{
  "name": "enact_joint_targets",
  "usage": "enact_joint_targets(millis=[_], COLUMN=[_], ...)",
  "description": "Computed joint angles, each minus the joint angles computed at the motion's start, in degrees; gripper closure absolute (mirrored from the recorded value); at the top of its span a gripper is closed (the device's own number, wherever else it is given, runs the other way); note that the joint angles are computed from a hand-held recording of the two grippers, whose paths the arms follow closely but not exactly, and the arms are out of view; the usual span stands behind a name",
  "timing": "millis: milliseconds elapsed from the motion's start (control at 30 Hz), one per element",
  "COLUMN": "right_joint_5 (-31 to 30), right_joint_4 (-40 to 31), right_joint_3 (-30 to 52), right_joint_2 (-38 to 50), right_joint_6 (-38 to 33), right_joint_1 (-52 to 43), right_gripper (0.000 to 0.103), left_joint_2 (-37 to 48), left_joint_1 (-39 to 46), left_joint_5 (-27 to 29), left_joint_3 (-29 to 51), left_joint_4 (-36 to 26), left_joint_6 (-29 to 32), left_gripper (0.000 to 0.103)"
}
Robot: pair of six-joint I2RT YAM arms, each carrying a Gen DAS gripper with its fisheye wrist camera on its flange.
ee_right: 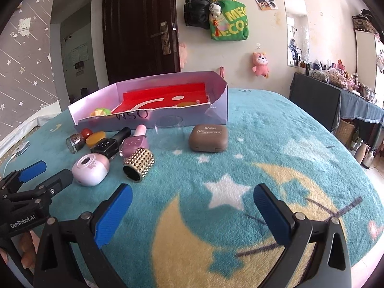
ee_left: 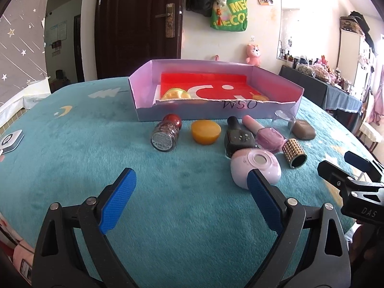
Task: Organize rigid objects
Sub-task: 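Move the left tool to the red-capped glitter bottle while the right tool approaches the brown eye shadow compact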
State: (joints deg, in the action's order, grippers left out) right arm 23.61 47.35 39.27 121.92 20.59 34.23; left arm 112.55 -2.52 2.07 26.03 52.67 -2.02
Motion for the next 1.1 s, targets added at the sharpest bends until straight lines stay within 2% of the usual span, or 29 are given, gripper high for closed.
enact_joint_targets(millis=[300,533,733,933,1100], right_joint_5=[-0.7,-1.7,-3.4,-5.4,-7.0], right_joint_4=[-5.9,-12.9,-22.5,-35.9,-41.2], right_joint_3=[2.6,6.7,13.3,23.2,28.1], right_joint_2=[-3.1,-5.2,-4.5,-0.8,2.0], right_joint_6=[-1.2,-2.3,-2.9,-3.3,-3.6], right_joint_1=[-2.3,-4.7,-7.2,-9.4,-10.6], right_gripper=[0.0,0.0,0.0,0.0,0.002], left_joint_2=[-3.8,-2.6,0.3,3.2,5.1], left_joint_1=[3.3,4.0,5.3,5.8,6.4], left_joint_5=[3.6,2.7,3.0,1.5,2.8], left_joint_3=[6.9,14.3,21.1,26.7,30.7], left_joint_4=[-13.5,-22.5,-30.6,-36.9,-40.7], left_joint_6=[1.1,1.5,2.4,5.9,7.0], left_gripper=[0.008,0.008,0.009,0.009,0.014])
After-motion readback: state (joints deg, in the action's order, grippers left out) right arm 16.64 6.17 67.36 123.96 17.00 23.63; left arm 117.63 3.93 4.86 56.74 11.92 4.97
